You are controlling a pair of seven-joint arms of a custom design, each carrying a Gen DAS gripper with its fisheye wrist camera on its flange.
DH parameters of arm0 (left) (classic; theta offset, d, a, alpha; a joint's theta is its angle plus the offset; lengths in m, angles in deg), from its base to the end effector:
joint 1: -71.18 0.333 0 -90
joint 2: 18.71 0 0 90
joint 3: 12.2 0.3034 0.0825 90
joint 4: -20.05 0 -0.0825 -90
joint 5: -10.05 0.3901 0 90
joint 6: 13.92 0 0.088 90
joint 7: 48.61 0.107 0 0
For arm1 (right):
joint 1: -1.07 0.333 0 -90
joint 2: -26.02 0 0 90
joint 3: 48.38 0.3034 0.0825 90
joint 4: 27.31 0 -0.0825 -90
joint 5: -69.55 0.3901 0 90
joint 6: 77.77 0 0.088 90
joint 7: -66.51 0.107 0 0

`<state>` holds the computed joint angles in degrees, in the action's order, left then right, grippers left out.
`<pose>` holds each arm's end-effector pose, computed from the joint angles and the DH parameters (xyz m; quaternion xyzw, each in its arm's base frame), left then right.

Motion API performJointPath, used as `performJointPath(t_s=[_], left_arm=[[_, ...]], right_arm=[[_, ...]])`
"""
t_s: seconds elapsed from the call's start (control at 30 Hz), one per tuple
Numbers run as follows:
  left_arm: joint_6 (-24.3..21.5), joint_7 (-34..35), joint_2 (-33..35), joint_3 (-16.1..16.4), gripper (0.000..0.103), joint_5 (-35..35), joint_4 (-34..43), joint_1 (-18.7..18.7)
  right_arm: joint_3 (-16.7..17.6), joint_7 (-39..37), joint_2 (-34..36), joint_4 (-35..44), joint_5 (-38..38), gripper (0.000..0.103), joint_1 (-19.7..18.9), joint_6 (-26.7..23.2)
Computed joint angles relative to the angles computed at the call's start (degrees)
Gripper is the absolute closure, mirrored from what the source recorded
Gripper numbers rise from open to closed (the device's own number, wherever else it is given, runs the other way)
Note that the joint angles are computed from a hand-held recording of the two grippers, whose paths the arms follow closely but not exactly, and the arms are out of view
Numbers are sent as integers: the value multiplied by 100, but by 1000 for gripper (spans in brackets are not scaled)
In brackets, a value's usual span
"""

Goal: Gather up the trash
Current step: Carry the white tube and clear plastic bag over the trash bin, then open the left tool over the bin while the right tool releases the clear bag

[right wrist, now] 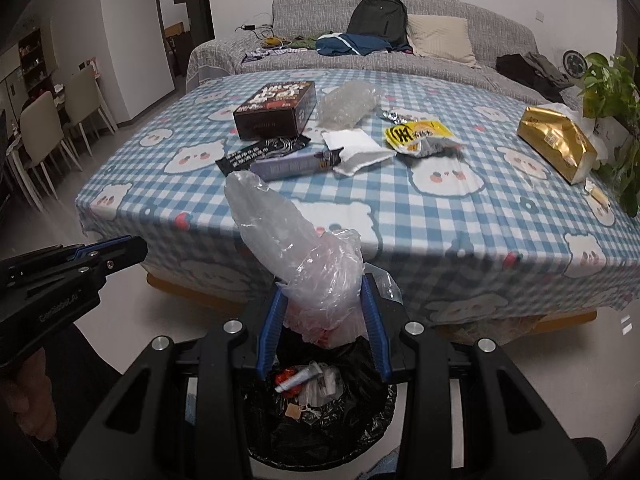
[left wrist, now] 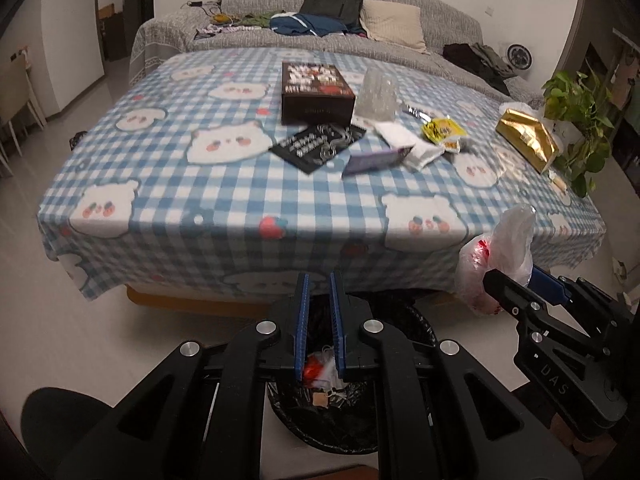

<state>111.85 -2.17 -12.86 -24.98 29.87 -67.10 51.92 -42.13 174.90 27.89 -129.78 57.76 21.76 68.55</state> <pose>0.5514 -0.3217 0.6494 -0.6994 0.6400 -0.2584 0.1858 0.5586 0.2860 0.5960 -0.7422 0.5615 -0.2115 0.2985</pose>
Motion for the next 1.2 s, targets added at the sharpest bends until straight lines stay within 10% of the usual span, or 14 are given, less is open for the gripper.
performJointPath(t_s=[0.2,0.33,0.67,1.2], left_arm=[[275,-138,-80,-3,87,4,-535,29],[358,-426,-95,16,52,294,-779,33],[755,-666,-51,67,9,526,-1198,99],[678,-519,122,122,6,314,-1300,101]], right_arm=[[17,112,-36,-376,-30,67,18,-47],[23,140,66,-438,-4,67,30,-125],[19,129,551,-293,98,66,48,-318],[34,8,1092,6,165,63,114,-453]])
